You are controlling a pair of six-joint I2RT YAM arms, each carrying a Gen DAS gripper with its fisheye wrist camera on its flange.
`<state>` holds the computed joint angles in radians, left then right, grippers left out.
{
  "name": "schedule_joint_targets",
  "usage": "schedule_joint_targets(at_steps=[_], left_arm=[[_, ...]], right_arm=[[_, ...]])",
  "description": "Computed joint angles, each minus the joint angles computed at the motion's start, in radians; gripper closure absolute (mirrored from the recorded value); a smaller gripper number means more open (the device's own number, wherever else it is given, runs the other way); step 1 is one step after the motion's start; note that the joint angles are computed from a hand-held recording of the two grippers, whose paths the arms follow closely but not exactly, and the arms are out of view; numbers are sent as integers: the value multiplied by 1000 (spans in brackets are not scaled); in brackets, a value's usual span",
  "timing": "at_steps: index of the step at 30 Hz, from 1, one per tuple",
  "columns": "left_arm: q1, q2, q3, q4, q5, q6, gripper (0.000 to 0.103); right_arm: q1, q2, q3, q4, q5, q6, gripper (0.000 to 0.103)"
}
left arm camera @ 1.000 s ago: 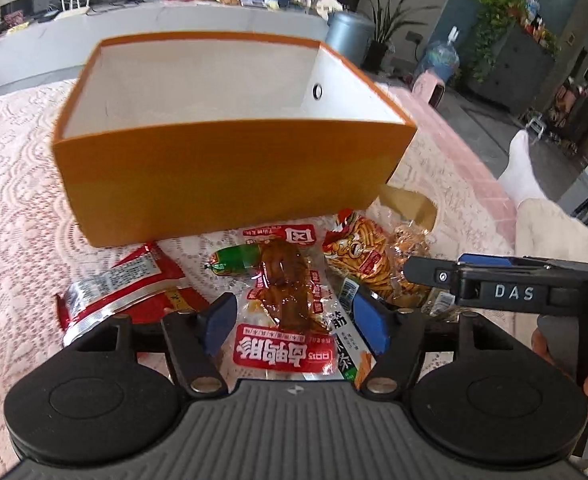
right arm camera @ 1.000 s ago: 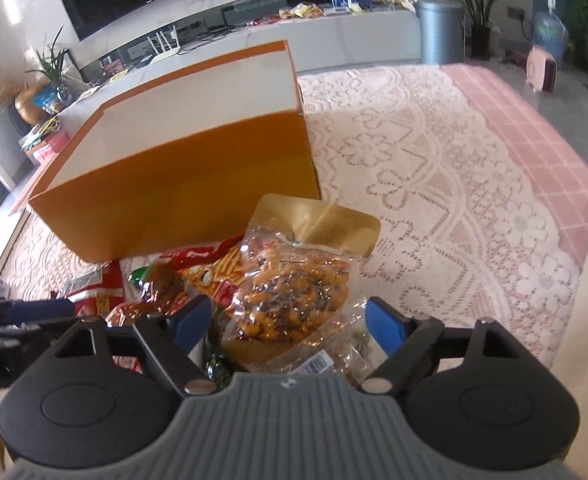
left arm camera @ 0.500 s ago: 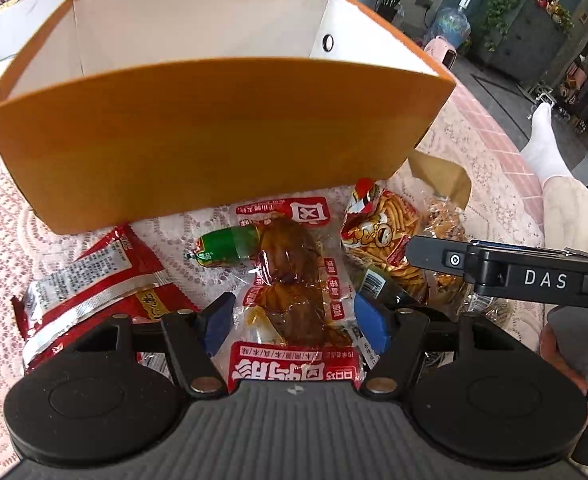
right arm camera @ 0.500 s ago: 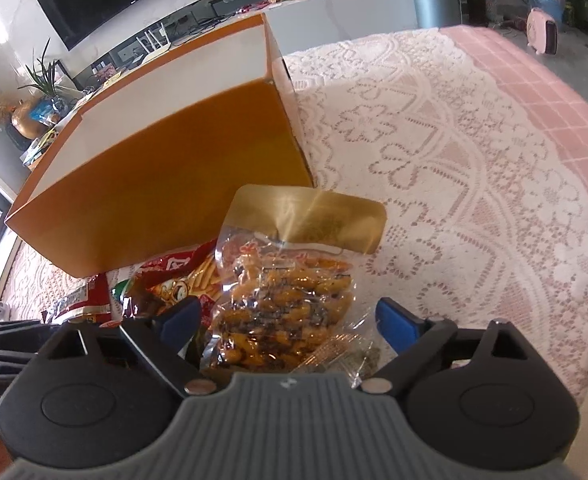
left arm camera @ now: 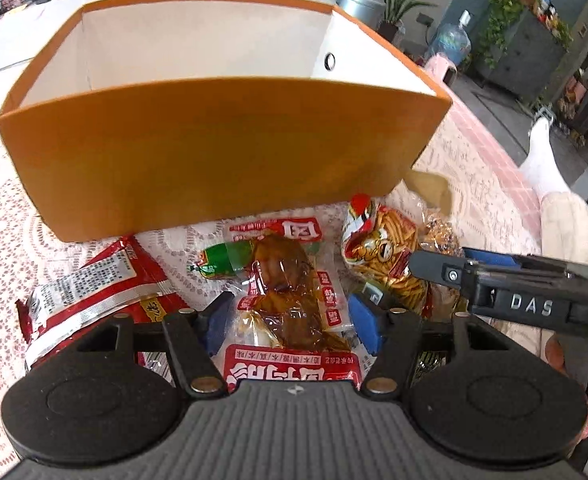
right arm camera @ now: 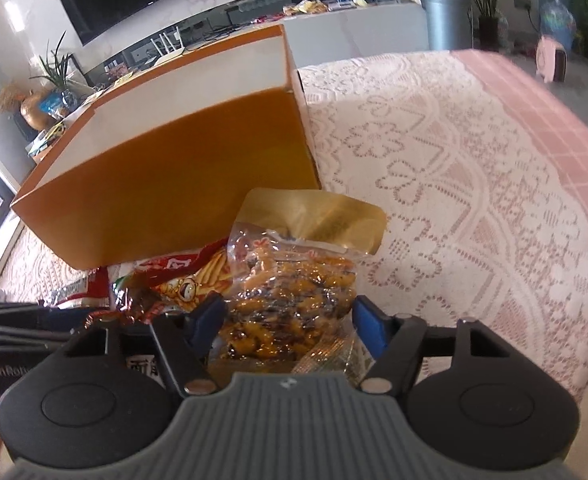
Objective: Organize snacks
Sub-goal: 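Grasp the clear peanut bag with the right tool while the left tool grasps the red-wrapped snack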
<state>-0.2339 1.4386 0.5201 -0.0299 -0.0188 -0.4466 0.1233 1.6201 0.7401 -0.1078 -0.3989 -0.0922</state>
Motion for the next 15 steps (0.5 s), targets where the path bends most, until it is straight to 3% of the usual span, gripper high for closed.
schedule_joint_targets(at_steps=[15], left_arm=[[-55,-192,-74,-21,-104,-43,33]], right_arm=[[-16,-145,-97,72,-20,-40,45]])
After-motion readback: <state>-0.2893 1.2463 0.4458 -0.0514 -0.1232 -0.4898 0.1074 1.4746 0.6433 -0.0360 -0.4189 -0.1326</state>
